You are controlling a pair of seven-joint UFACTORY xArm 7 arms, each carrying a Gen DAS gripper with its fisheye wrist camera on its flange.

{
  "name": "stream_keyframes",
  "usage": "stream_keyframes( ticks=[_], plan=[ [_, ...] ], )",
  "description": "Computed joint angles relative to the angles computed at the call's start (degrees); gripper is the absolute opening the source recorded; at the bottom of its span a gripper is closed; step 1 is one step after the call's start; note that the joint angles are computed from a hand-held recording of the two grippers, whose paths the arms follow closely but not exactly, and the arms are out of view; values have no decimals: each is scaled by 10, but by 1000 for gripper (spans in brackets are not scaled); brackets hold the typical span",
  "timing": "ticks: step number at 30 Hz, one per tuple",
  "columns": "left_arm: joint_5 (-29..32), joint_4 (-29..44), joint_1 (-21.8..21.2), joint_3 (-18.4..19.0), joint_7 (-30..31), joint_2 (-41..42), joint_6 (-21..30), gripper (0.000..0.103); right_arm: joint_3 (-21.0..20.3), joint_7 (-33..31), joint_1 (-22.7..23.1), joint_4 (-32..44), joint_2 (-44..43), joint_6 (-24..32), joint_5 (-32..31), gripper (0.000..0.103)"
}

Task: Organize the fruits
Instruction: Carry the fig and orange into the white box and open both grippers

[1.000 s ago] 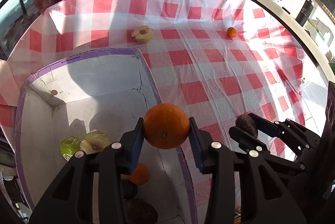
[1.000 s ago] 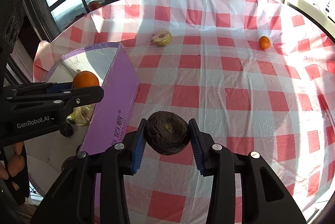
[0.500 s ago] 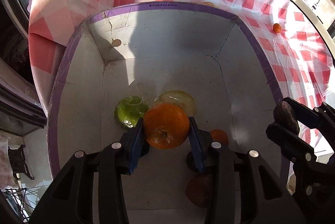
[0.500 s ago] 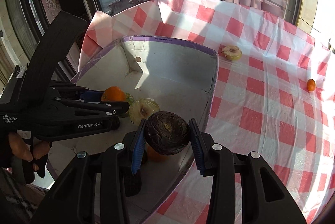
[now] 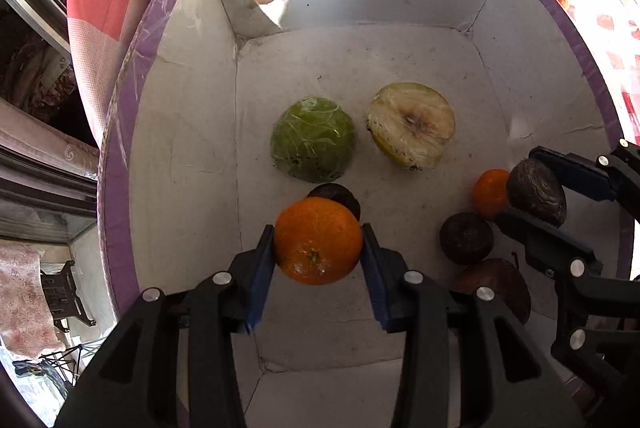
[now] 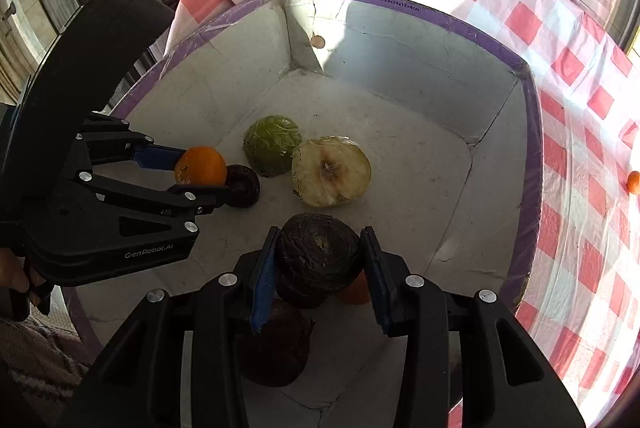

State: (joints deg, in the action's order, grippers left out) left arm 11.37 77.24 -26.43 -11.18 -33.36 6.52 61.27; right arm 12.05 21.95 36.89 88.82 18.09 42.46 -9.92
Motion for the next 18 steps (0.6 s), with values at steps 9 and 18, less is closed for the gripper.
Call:
stream_keyframes(
  ticks=[9, 18],
  plan=[
    [0, -5, 1, -2, 6, -5, -13, 55, 3, -2, -2, -9, -9, -5, 6, 53],
    [24, 18, -15, -5, -4, 13, 7, 64, 5, 3, -9, -42, -31, -45, 10, 57]
  ],
)
